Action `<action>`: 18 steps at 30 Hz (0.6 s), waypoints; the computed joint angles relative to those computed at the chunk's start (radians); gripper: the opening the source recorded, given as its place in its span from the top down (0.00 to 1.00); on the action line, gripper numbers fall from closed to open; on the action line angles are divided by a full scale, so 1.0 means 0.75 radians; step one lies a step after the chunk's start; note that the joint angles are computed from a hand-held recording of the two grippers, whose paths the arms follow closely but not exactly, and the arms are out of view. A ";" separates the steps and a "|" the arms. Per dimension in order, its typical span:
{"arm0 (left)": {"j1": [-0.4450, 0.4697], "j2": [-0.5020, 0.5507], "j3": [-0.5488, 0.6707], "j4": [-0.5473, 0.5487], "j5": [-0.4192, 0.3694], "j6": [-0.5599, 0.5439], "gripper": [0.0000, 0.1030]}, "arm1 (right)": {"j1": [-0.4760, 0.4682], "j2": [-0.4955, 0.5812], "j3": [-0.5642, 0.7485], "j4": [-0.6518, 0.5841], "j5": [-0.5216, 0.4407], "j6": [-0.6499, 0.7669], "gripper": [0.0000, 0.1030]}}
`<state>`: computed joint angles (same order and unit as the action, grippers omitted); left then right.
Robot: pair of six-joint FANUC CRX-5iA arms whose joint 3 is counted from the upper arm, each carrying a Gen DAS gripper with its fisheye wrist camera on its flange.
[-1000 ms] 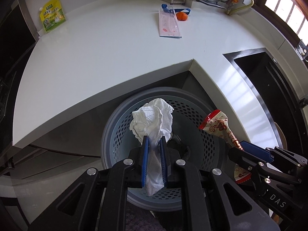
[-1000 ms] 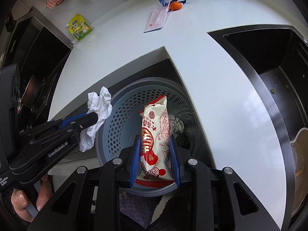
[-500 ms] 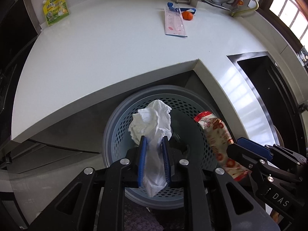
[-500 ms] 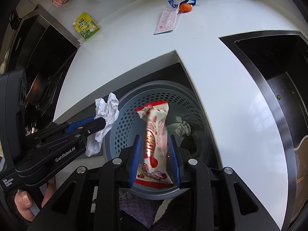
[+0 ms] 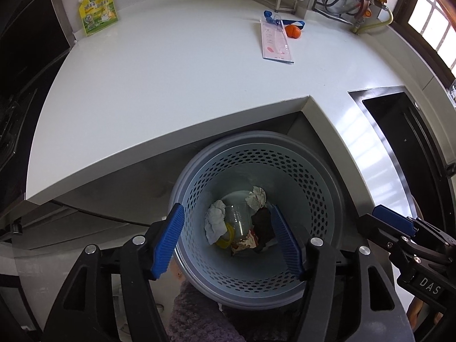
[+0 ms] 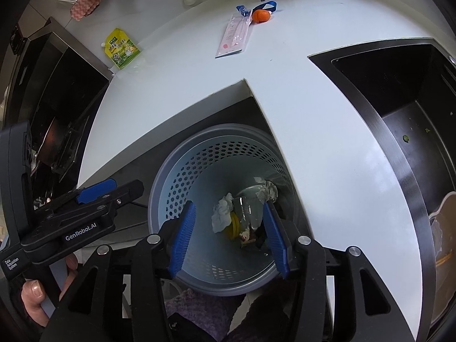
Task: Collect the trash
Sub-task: 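Open both tools to drop the wrapper and tissue into the bin, then move both tools back toward the clear package and orange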
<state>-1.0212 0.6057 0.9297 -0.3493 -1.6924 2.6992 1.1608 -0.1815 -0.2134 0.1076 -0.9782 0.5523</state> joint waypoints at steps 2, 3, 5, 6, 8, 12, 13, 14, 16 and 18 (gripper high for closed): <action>-0.003 0.004 0.012 -0.011 -0.010 -0.001 0.35 | -0.001 -0.005 -0.006 -0.008 -0.001 0.000 0.53; -0.005 0.006 0.019 -0.016 -0.015 -0.001 0.34 | -0.003 -0.010 -0.009 -0.012 -0.002 0.004 0.53; -0.010 0.016 0.041 -0.027 -0.030 -0.004 0.33 | -0.006 -0.017 -0.014 -0.015 -0.005 0.010 0.53; -0.012 0.020 0.052 -0.032 -0.036 -0.007 0.33 | -0.004 -0.019 -0.015 -0.011 -0.005 0.008 0.53; -0.018 0.033 0.083 -0.046 -0.052 -0.012 0.31 | -0.004 -0.028 -0.020 0.001 -0.003 0.008 0.52; -0.031 0.066 0.164 -0.086 -0.092 -0.028 0.27 | 0.001 -0.052 -0.037 0.051 0.006 -0.001 0.49; -0.033 0.077 0.189 -0.096 -0.103 -0.035 0.26 | 0.005 -0.060 -0.043 0.068 0.010 -0.006 0.48; -0.035 0.088 0.216 -0.108 -0.116 -0.044 0.26 | 0.006 -0.066 -0.048 0.083 0.013 -0.009 0.48; -0.038 0.116 0.282 -0.135 -0.143 -0.063 0.24 | 0.011 -0.083 -0.062 0.122 0.018 -0.023 0.45; -0.039 0.143 0.350 -0.164 -0.168 -0.080 0.20 | 0.007 -0.100 -0.078 0.163 0.029 -0.037 0.44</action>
